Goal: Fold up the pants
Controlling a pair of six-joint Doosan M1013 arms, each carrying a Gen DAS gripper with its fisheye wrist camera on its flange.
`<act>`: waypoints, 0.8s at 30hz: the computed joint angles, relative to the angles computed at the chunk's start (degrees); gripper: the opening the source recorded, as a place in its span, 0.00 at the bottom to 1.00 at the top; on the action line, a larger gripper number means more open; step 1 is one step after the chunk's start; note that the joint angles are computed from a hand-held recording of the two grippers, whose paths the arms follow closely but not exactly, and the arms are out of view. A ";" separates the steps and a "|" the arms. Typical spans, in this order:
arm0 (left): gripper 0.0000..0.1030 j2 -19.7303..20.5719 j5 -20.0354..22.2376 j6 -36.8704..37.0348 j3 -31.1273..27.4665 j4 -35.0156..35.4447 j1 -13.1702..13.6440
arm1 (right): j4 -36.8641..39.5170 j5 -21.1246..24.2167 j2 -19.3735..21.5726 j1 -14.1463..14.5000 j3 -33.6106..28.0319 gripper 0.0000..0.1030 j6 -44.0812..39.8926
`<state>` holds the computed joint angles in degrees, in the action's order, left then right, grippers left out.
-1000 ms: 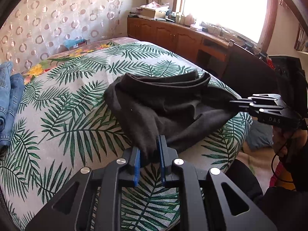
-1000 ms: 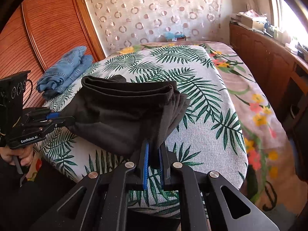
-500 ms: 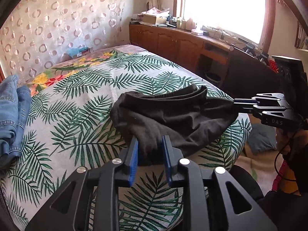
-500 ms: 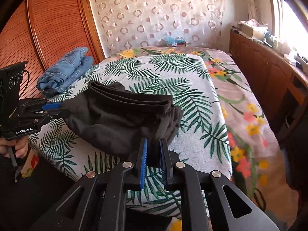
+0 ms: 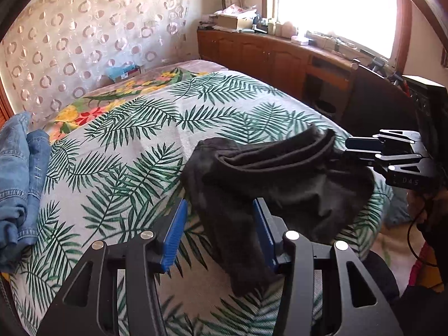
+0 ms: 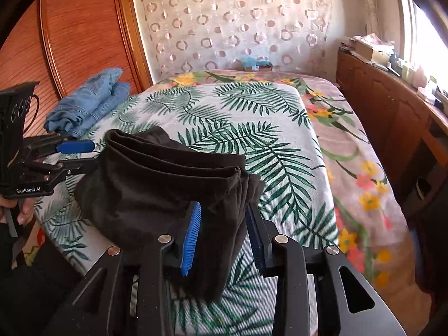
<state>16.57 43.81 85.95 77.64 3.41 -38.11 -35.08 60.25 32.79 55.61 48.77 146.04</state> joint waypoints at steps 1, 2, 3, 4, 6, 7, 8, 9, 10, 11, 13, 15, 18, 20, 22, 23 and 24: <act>0.48 0.29 0.19 0.11 -0.33 -0.22 0.11 | 0.15 -0.33 0.14 -0.21 -0.21 0.33 -0.38; 0.48 0.57 0.43 0.26 -0.71 -0.46 0.22 | 0.30 -0.66 0.37 -0.37 -0.56 0.33 -0.94; 0.48 0.94 0.68 0.62 -1.20 -0.72 0.32 | 0.42 -0.83 0.67 -0.51 -1.08 0.33 -1.87; 0.48 1.15 0.74 0.81 -1.48 -0.75 0.35 | 0.27 -0.80 1.01 -0.59 -1.67 0.33 -2.70; 0.48 1.77 1.18 0.86 -2.28 -0.54 0.42 | 0.91 -1.22 1.55 -0.93 -2.62 0.33 -4.35; 0.48 1.92 1.30 0.84 -2.45 -0.39 0.41 | 1.74 -1.46 1.72 -1.18 -2.88 0.33 -5.13; 0.48 2.15 1.51 0.83 -2.72 -0.26 0.43 | 1.89 -1.21 2.08 -1.35 -3.51 0.27 -5.63; 0.48 2.46 1.73 0.81 -3.09 -0.13 0.46 | 1.86 -1.39 2.17 -1.50 -3.68 0.09 -6.01; 0.48 2.70 1.92 0.61 -3.34 0.07 0.50 | 2.02 -2.02 2.23 -1.65 -3.77 0.07 -6.48; 0.48 2.82 2.04 0.43 -3.50 0.23 0.52 | 1.53 -2.53 2.27 -1.69 -3.87 0.07 -6.33; 0.48 3.15 2.27 0.07 -3.88 0.51 0.59 | 0.06 -2.68 2.47 -1.65 -4.11 0.05 -5.11; 0.48 3.44 2.39 -0.30 -4.22 0.61 0.73 | -2.50 -2.29 2.27 -1.32 -3.51 0.04 -3.12; 0.48 3.81 2.33 -0.76 -4.54 0.81 0.91 | -4.07 0.58 3.37 -1.30 -5.16 0.04 -0.42; 0.48 4.19 2.51 -1.01 -4.87 0.86 1.05 | -3.07 1.93 4.06 -1.54 -6.03 0.04 -0.05; 0.48 4.65 3.03 -1.17 -5.33 0.40 1.28 | -1.42 4.18 5.26 -1.71 -7.89 0.04 -1.19; 0.48 4.70 2.99 -1.23 -5.33 0.21 1.36 | -1.02 5.17 6.00 -1.73 -9.06 0.05 -2.10; 0.48 4.66 2.92 -1.23 -5.29 0.02 1.42 | -0.73 6.00 6.63 -1.75 -10.09 0.05 -2.82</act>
